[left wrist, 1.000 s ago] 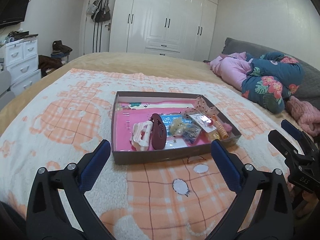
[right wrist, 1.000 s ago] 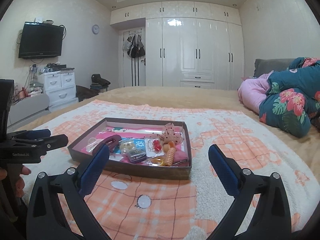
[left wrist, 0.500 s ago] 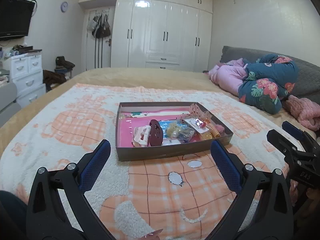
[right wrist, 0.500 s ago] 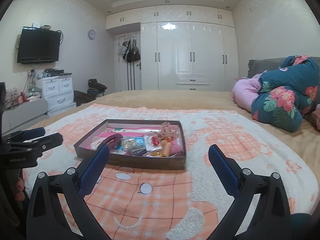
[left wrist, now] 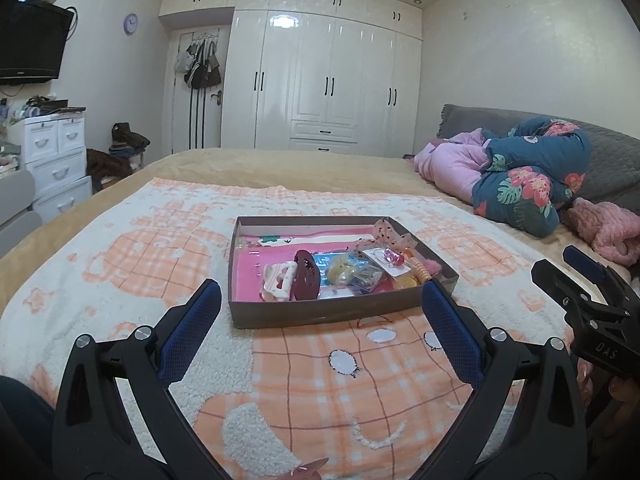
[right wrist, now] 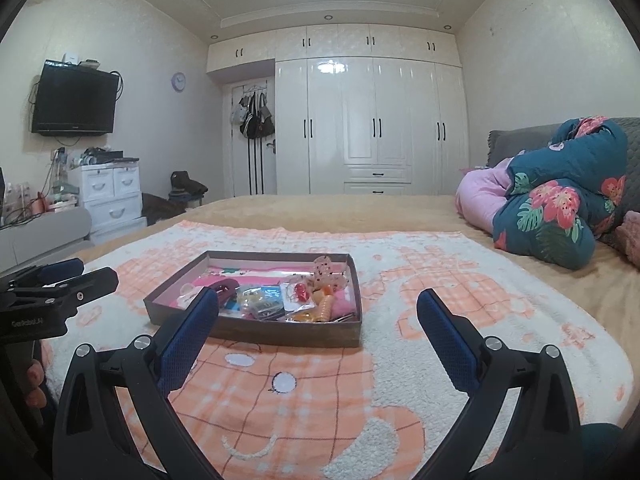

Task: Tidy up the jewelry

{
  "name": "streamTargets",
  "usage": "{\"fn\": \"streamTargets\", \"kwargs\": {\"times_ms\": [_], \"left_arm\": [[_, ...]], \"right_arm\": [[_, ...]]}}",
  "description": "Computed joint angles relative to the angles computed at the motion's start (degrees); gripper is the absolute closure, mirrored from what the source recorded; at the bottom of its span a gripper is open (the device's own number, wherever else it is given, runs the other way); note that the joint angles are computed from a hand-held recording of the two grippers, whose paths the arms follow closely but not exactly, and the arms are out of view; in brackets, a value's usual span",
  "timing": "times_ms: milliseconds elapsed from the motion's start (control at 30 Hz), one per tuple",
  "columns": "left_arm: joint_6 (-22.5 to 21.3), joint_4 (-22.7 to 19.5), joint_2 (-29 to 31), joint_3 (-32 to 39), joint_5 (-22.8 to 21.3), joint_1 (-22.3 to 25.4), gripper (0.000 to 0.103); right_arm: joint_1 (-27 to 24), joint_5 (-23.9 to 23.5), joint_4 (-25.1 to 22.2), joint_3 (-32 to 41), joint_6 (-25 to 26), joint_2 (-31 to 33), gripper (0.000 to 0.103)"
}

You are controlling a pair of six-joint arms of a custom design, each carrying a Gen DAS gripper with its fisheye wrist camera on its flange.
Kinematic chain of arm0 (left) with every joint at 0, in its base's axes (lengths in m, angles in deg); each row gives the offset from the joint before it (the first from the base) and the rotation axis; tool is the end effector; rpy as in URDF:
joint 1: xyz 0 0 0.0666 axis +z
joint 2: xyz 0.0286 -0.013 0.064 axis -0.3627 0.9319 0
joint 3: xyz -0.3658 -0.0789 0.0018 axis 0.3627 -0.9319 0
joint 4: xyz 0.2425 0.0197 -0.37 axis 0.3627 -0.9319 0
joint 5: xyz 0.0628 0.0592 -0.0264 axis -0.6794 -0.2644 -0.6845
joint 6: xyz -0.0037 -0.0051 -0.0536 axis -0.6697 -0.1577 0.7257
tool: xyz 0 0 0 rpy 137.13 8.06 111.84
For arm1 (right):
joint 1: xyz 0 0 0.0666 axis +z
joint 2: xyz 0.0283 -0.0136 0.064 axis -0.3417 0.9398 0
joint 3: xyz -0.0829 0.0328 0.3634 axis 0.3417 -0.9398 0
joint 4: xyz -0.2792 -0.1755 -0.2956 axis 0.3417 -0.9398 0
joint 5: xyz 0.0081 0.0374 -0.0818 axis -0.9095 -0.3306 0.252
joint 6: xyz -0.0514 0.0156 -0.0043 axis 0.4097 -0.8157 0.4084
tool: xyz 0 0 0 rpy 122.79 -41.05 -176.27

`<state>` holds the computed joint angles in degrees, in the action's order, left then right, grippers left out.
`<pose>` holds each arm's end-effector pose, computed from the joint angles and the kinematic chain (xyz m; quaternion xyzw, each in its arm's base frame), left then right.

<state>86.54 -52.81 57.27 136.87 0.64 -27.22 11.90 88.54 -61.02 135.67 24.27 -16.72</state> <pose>0.3301 -0.0388 0.5672 0.0556 0.8167 -0.0858 0.5679 0.3303 0.1882 0.5474 -0.0505 0.7761 0.0448 0.6270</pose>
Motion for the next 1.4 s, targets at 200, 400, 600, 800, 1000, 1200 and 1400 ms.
{"fn": "streamTargets", "kwargs": {"times_ms": [200,400,600,800,1000,1200,1400], "left_arm": [[0.1,-0.1,0.3,0.1,-0.3,-0.1,0.011],[0.2,-0.2,0.4,0.1,-0.9,-0.2,0.011],[0.0,-0.1,0.4,0.0,-0.9,-0.1,0.011],[0.0,0.0,0.5,0.0,-1.1,-0.1,0.011],[0.1,0.0,0.5,-0.1,-1.0,-0.1,0.011],[0.0,0.1,0.5,-0.1,-1.2,-0.1,0.011],[0.0,0.2,0.5,-0.1,-1.2,-0.1,0.011]], "right_arm": [[0.2,0.4,-0.2,0.1,-0.2,0.1,0.006],[0.1,0.3,-0.5,0.0,-0.7,0.0,0.006],[0.1,-0.1,-1.1,0.2,-0.8,0.3,0.006],[0.3,-0.2,-1.3,0.3,-0.9,0.4,0.006],[0.2,-0.5,-1.6,0.4,-1.0,0.6,0.006],[0.5,-0.2,-1.8,0.5,-1.1,0.8,0.006],[0.4,-0.6,-2.0,0.5,-1.1,0.8,0.006]]}}
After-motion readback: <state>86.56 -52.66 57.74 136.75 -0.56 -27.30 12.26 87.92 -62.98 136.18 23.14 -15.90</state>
